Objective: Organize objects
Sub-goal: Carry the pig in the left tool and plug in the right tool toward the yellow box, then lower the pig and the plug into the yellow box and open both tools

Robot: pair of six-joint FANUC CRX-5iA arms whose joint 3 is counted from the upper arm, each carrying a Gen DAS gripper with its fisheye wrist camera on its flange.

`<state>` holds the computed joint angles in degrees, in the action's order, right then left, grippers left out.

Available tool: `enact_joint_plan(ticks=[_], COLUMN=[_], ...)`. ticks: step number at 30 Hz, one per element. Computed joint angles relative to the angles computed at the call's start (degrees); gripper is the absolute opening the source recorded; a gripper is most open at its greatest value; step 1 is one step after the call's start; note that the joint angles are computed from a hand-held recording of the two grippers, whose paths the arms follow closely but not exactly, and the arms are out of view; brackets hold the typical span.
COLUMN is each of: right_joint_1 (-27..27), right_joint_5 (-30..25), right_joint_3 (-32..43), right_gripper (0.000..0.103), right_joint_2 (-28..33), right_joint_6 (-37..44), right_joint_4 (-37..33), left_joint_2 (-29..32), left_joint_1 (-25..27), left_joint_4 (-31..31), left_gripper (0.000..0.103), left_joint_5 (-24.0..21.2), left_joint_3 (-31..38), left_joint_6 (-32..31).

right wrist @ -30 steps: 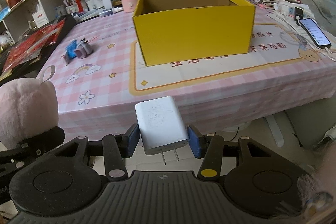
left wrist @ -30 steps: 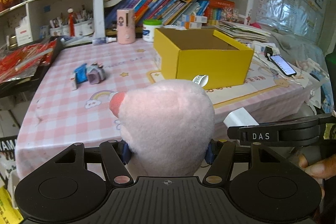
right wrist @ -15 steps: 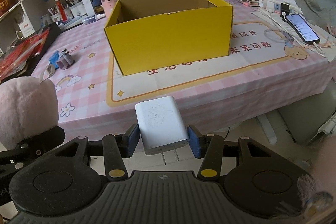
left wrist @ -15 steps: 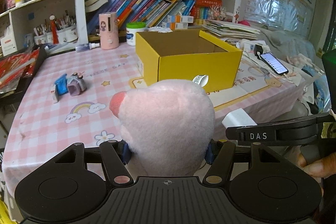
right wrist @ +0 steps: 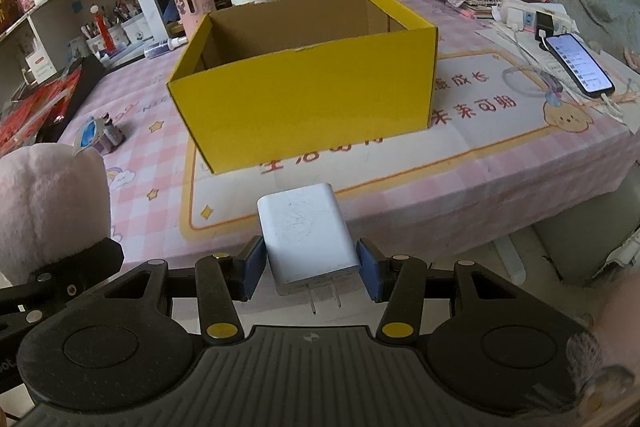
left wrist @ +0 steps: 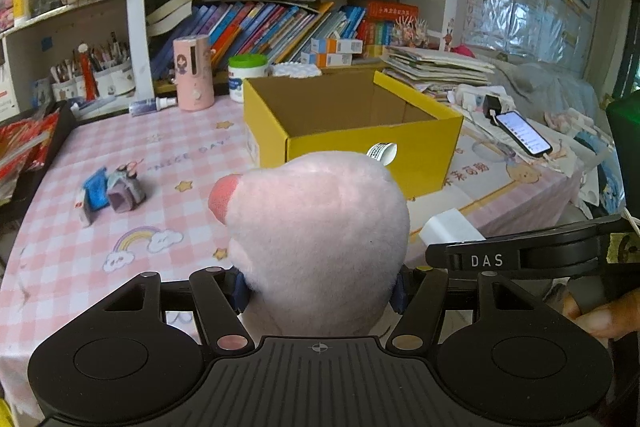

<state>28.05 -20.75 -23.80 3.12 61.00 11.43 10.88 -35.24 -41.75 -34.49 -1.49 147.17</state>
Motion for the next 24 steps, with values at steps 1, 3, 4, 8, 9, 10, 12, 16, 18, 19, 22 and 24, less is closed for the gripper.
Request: enact_joint_plan(ticks=[1,3,4,8,9,10,12,16,18,19,22,24], right_joint_1=[-0.3,-0.9,-1.3,-2.6,-2.9,-3.3,-4.3,-6.1,-7.1,-7.6,-9.1,-10.2], right_joint_5=[0.1,0.3,0.4,2.0,2.6,3.1,4.0,4.8,4.5,4.3,2.8,1.3], right_joint_3=[0.5,1.7,2.3,4.4,5.1,5.8,7.7,12.2,15.2,16.5,21.5,25.0], right_gripper=[0.047,0.047,0.047,0.047,0.047,0.047,0.047,0.047,0.047,0.047,0.047,0.047], right_joint_2=[0.4,1.2,1.6,3.0,3.5,3.9,5.0,7.4,8.8,9.4,11.9,13.7], right_joint_6=[0.6,1.9,2.6,4.1,4.6,5.2,7.6,13.5,18.3,20.6,27.6,31.7], right_joint_4=[-0.3,-1.2,-1.6,-2.3,-2.4,-2.7,-3.9,-7.6,-11.2,-13.0,-18.4,-22.0], left_joint_2=[0.4,1.1,1.5,3.2,3.8,4.3,5.5,7.8,8.9,9.7,11.8,13.1], left_joint_1=[0.1,0.2,0.3,0.5,0.5,0.5,0.4,0.4,0.3,0.3,0.3,0.4], left_joint_4=[-0.1,-0.5,-0.8,-2.8,-3.8,-4.6,-6.3,-9.3,-10.6,-11.2,-12.4,-12.4], left_gripper=[0.062,0.062,0.062,0.062,0.062,0.062,0.062,0.062,0.062,0.062,0.062,0.062], left_joint_5=[0.2,0.5,0.7,1.6,1.6,1.7,1.5,1.4,1.2,1.0,0.1,-0.4], left_joint_3=[0.5,1.5,2.0,4.5,5.5,6.3,8.2,11.9,13.8,14.9,18.2,20.1], left_joint_6=[-0.1,-0.2,-0.2,0.6,1.2,1.5,2.6,4.9,6.0,6.6,7.2,6.9])
